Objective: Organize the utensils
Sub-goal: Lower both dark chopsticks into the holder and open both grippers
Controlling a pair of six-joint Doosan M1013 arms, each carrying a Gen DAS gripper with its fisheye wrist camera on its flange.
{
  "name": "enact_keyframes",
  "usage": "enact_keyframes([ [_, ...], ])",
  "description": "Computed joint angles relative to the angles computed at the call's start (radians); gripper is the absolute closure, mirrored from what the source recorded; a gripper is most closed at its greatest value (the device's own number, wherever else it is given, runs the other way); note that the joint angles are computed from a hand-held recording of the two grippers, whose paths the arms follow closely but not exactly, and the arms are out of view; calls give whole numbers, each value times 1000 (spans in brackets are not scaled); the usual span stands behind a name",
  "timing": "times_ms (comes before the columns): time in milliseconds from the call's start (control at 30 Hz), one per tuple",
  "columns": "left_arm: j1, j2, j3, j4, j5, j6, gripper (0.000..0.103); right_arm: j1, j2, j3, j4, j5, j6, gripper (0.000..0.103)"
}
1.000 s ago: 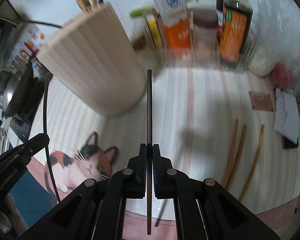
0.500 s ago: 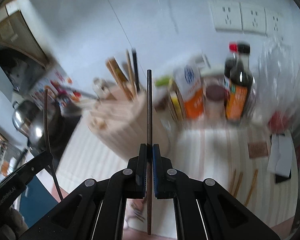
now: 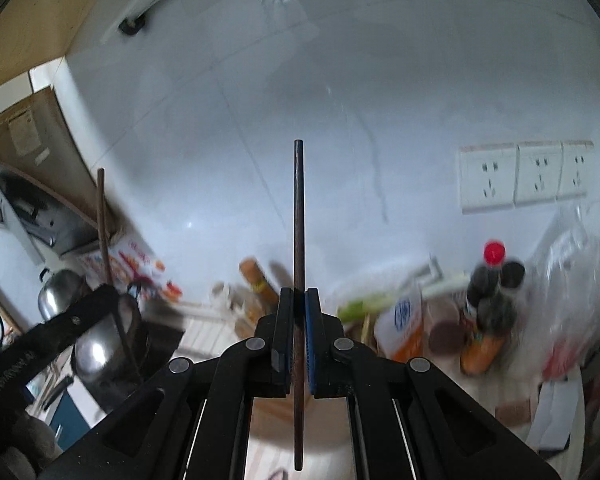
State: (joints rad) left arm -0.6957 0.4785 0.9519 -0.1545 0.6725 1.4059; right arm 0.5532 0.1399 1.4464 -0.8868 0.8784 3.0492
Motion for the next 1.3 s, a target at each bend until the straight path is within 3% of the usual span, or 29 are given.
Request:
enact_keyframes([
  [333, 4, 139, -167, -16, 24, -41, 99, -85, 58, -46, -21, -83, 26, 98],
  [533, 8, 184, -190, -41, 19, -37, 99, -105, 80, -32, -36, -122, 68, 98],
  [967, -7, 192, -131, -24, -49, -1, 99, -98, 62, 70, -189, -186, 254, 98],
  [1167, -6, 185, -120, -56, -24, 45, 99, -90, 51, 98, -145, -212, 201, 98],
  [1300, -3, 178, -116, -78, 21, 75, 99, -94, 40, 109, -50, -255, 85, 98],
])
